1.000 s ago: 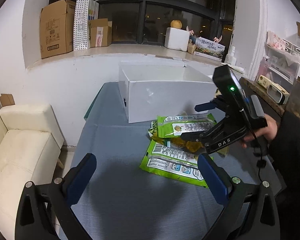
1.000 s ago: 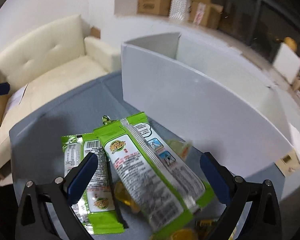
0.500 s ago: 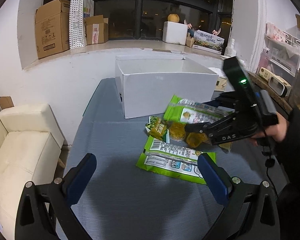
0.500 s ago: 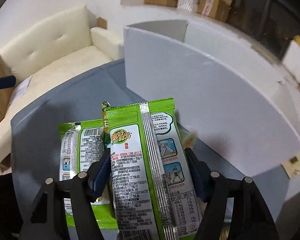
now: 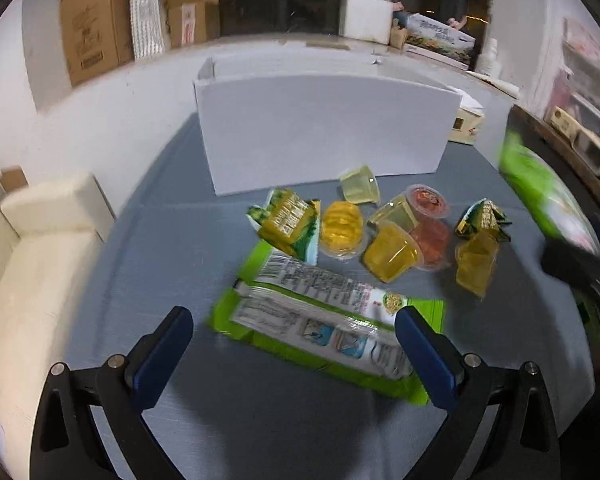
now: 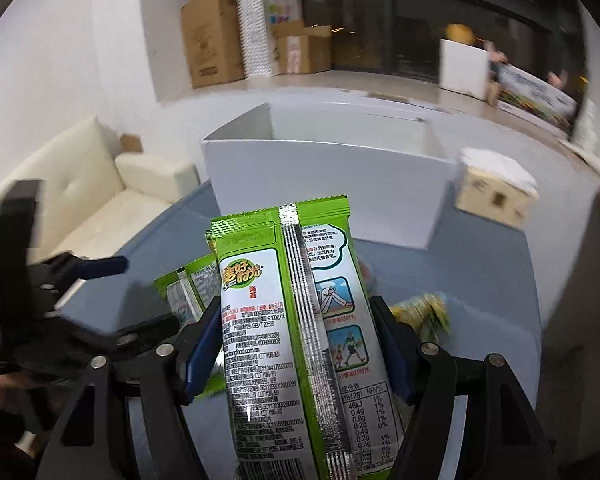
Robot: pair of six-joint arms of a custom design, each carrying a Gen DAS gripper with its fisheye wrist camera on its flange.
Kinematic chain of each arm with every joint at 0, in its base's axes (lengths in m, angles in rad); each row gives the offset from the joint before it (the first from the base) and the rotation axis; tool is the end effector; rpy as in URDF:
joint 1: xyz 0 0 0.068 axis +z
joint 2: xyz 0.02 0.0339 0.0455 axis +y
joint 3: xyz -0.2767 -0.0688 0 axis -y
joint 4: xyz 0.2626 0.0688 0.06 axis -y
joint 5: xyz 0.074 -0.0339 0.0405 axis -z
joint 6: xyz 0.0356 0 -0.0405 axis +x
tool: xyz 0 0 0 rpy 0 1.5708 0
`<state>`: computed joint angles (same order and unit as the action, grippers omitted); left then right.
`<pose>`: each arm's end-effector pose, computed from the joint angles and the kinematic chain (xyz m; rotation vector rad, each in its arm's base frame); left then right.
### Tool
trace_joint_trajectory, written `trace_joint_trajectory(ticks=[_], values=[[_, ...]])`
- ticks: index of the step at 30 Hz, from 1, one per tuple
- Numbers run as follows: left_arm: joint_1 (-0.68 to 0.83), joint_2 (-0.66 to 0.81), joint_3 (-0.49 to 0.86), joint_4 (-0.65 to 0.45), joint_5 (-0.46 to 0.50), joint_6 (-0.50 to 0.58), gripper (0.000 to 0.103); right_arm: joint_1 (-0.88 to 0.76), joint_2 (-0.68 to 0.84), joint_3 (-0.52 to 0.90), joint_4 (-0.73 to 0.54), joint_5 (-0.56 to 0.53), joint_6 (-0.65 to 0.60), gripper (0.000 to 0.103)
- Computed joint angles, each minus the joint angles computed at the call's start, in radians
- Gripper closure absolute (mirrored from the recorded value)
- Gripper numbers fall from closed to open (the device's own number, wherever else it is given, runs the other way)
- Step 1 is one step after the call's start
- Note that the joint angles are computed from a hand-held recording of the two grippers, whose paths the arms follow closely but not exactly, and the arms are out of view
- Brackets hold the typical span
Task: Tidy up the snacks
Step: 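Grasp a green snack stick packet with the right tool while the left tool grasps another, then carry both green packets into the white box and open both tools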
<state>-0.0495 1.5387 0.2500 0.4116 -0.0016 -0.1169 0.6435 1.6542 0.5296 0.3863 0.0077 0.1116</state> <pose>0.2117 -0.0104 0.0703 -0.0832 2.4478 -0.0716 0.2334 0.1747 0.1045 -0.6108 2.2575 0.3728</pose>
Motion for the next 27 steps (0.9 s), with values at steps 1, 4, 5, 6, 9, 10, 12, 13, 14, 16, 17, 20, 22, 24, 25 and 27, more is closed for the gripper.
trace_joint_trajectory(ticks=[1, 4, 5, 6, 9, 10, 12, 13, 14, 16, 17, 20, 22, 24, 25, 27], values=[[-0.007, 0.016, 0.010, -0.008, 0.005, -0.012, 0.000, -0.005, -0.041, -0.027, -0.008, -0.007, 0.005, 0.029], [-0.082, 0.034, 0.006, -0.010, -0.050, -0.045, 0.000, -0.026, -0.102, -0.082, -0.004, -0.001, 0.018, 0.029], [-0.121, 0.049, 0.013, -0.022, -0.105, -0.078, 0.000, -0.037, -0.117, -0.099, 0.006, -0.011, 0.021, 0.029], [-0.142, 0.072, 0.032, -0.042, -0.150, -0.124, 0.000, -0.046, -0.126, -0.107, 0.009, -0.020, 0.026, 0.029], [-0.150, 0.112, 0.101, -0.112, -0.188, -0.263, 0.000, -0.062, -0.149, -0.134, 0.030, -0.031, 0.030, 0.029], [-0.164, 0.124, 0.118, -0.118, -0.223, -0.292, 0.000, -0.064, -0.155, -0.142, 0.034, -0.033, 0.031, 0.029], [-0.167, 0.158, 0.164, -0.140, -0.244, -0.353, 0.000, -0.071, -0.157, -0.154, 0.048, -0.044, 0.034, 0.029], [-0.165, 0.176, 0.189, -0.161, -0.254, -0.391, 0.000, -0.071, -0.162, -0.161, 0.051, -0.043, 0.036, 0.029], [-0.171, 0.198, 0.217, -0.184, -0.281, -0.435, 0.000, -0.076, -0.164, -0.165, 0.055, -0.050, 0.037, 0.029], [-0.192, 0.250, 0.272, -0.242, -0.348, -0.503, 0.000, -0.083, -0.169, -0.174, 0.069, -0.058, 0.045, 0.029], [-0.194, 0.270, 0.292, -0.266, -0.356, -0.536, 0.000, -0.089, -0.172, -0.178, 0.073, -0.064, 0.046, 0.029], [-0.200, 0.322, 0.326, -0.285, -0.379, -0.607, 0.000, -0.103, -0.175, -0.189, 0.088, -0.075, 0.049, 0.029], [-0.211, 0.350, 0.340, -0.290, -0.406, -0.639, 0.000, -0.115, -0.175, -0.195, 0.097, -0.088, 0.049, 0.029], [-0.222, 0.352, 0.329, -0.267, -0.421, -0.651, 0.000, -0.122, -0.172, -0.196, 0.098, -0.094, 0.042, 0.029], [-0.229, 0.350, 0.325, -0.265, -0.429, -0.655, 0.000, -0.125, -0.170, -0.197, 0.098, -0.093, 0.037, 0.029], [-0.236, 0.344, 0.307, -0.242, -0.433, -0.652, 0.000, -0.134, -0.165, -0.201, 0.106, -0.102, 0.040, 0.029]])
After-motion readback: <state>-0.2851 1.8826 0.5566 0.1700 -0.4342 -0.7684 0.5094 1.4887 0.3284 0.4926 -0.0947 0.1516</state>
